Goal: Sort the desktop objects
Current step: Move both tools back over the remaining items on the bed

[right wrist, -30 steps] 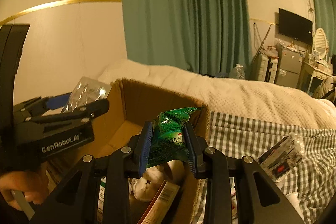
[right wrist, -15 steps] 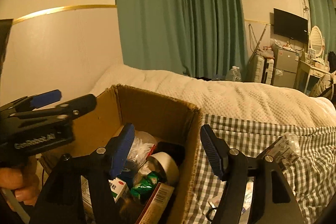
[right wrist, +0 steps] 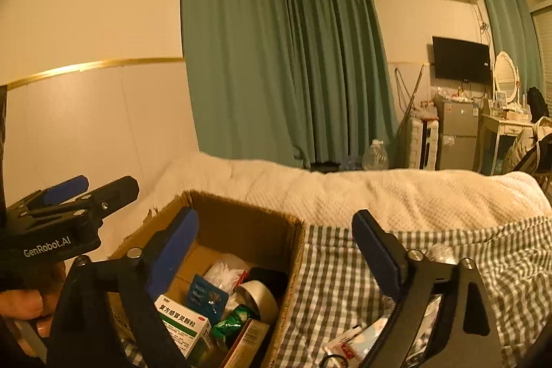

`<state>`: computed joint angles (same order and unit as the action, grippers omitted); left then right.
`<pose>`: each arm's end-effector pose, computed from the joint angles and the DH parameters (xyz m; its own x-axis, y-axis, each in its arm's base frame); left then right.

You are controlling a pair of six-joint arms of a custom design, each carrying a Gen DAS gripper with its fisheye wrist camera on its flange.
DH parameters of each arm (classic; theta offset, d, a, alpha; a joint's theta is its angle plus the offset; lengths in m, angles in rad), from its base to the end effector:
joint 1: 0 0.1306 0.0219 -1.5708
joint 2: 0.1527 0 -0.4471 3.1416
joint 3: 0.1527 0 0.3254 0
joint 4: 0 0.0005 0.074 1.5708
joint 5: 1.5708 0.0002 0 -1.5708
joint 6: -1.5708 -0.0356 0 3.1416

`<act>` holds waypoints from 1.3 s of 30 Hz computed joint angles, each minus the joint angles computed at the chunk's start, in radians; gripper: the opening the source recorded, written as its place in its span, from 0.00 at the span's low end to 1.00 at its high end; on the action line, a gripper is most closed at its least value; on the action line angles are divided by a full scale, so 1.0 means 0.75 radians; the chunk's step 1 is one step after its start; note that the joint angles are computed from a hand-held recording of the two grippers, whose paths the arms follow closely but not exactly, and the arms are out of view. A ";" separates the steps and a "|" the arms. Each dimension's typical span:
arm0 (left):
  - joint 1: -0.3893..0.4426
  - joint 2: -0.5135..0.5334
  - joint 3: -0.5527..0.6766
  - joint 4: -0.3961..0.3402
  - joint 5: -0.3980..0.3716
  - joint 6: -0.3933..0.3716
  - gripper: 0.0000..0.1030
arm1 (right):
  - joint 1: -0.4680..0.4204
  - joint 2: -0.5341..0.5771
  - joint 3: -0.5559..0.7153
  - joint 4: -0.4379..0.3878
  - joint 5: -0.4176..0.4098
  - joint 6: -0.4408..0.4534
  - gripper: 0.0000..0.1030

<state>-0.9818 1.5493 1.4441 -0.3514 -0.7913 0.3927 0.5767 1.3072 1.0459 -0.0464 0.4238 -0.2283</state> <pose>0.2944 -0.3960 0.4958 -0.3142 -0.0139 -0.9492 0.1186 0.9915 -0.0538 0.3336 0.1990 0.4585 -0.2854 0.0604 -0.9565 -0.1066 0.9898 0.0944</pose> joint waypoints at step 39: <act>-0.220 0.241 0.309 -0.130 -0.011 -0.027 1.00 | -0.324 -0.458 -0.221 -0.160 0.034 0.134 1.00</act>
<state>-1.1470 1.7302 1.6760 -0.4488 -0.7997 0.3726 0.3338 0.9634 0.8803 -0.1661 0.4497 -0.1279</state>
